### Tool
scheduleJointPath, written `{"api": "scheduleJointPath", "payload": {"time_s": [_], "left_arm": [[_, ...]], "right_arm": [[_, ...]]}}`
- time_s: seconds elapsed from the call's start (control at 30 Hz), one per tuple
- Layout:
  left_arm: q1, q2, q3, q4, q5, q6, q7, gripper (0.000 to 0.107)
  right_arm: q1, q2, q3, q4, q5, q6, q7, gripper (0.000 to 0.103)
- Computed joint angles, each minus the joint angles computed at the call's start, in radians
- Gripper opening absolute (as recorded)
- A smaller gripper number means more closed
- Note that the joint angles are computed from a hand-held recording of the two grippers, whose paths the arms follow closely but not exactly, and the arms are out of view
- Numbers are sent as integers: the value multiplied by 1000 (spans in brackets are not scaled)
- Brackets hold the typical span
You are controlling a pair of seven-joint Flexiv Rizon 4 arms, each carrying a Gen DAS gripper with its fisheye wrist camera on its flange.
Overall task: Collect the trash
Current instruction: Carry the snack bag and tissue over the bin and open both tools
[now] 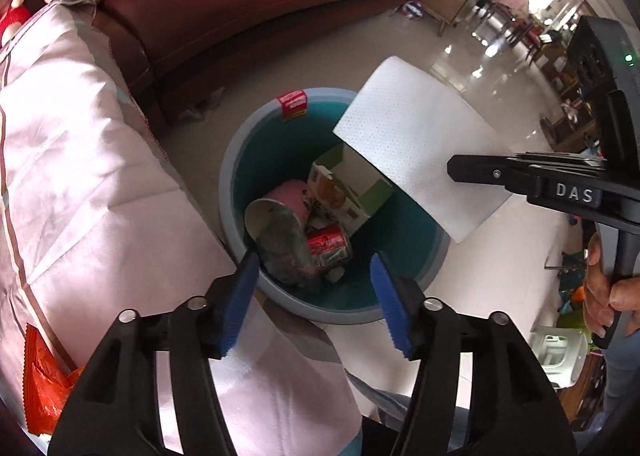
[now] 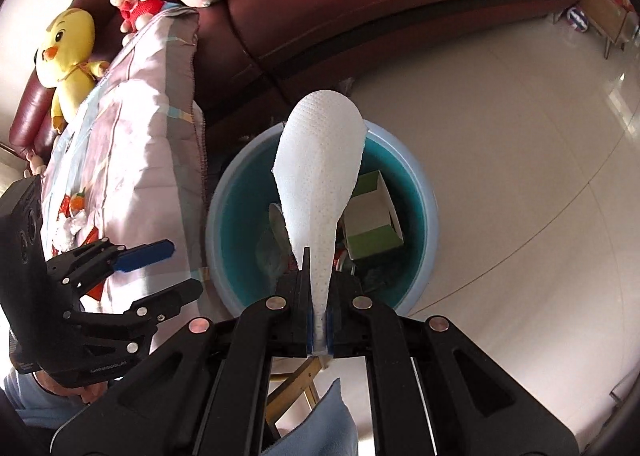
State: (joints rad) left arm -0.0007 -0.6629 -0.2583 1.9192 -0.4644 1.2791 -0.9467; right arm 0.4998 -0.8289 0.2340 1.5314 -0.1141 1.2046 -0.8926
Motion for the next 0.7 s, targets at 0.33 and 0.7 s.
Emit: {"api": "scheduleJointPath", "payload": {"time_s": [0.33,0.7], "left_arm": [[68,60,-76,75,-71,67,43,82],[190,136,-225,187,-240,146,176,86]], "right_arm": [[-4,-56,21,-84,31,-47,-25,57],[28,-26,-1,-83,25,-82,9,74]]}}
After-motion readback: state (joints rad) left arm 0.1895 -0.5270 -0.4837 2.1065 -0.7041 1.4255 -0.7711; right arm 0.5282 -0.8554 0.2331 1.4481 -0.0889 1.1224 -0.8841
